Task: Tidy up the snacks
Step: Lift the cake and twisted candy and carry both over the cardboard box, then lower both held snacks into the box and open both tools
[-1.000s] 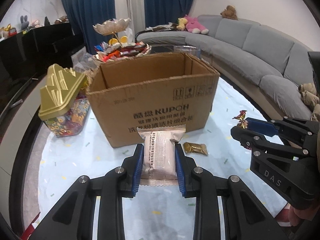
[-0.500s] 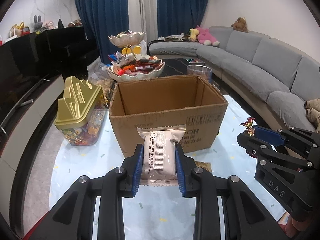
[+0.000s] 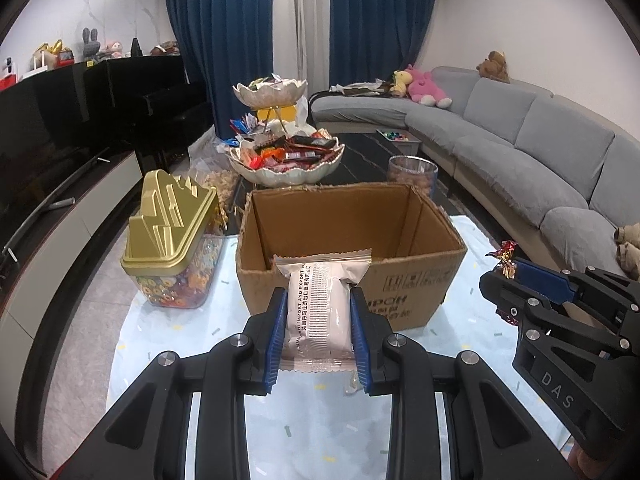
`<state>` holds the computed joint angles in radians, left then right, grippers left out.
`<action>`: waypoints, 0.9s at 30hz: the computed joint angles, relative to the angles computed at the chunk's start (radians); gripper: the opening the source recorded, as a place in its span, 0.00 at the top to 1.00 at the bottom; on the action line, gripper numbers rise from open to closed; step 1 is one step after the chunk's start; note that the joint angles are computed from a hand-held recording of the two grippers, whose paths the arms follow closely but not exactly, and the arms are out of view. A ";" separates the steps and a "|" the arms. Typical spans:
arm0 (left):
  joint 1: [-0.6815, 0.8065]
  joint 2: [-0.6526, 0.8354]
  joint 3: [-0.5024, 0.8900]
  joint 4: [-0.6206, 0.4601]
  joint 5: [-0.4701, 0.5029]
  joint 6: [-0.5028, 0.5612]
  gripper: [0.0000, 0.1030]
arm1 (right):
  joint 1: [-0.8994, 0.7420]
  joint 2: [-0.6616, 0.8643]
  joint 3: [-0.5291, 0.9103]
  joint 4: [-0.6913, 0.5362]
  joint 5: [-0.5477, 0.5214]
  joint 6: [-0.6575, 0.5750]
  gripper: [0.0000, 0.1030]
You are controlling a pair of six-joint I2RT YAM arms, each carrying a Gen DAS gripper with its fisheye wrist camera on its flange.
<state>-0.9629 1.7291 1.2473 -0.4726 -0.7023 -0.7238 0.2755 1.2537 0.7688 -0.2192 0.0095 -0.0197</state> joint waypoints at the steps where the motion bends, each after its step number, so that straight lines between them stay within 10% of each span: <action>1: 0.004 0.000 0.006 -0.001 -0.002 0.003 0.71 | 0.001 0.004 0.008 -0.001 0.000 0.001 0.74; 27: 0.152 0.084 0.178 0.030 0.040 0.154 0.71 | 0.018 0.207 0.244 0.020 0.019 -0.001 0.74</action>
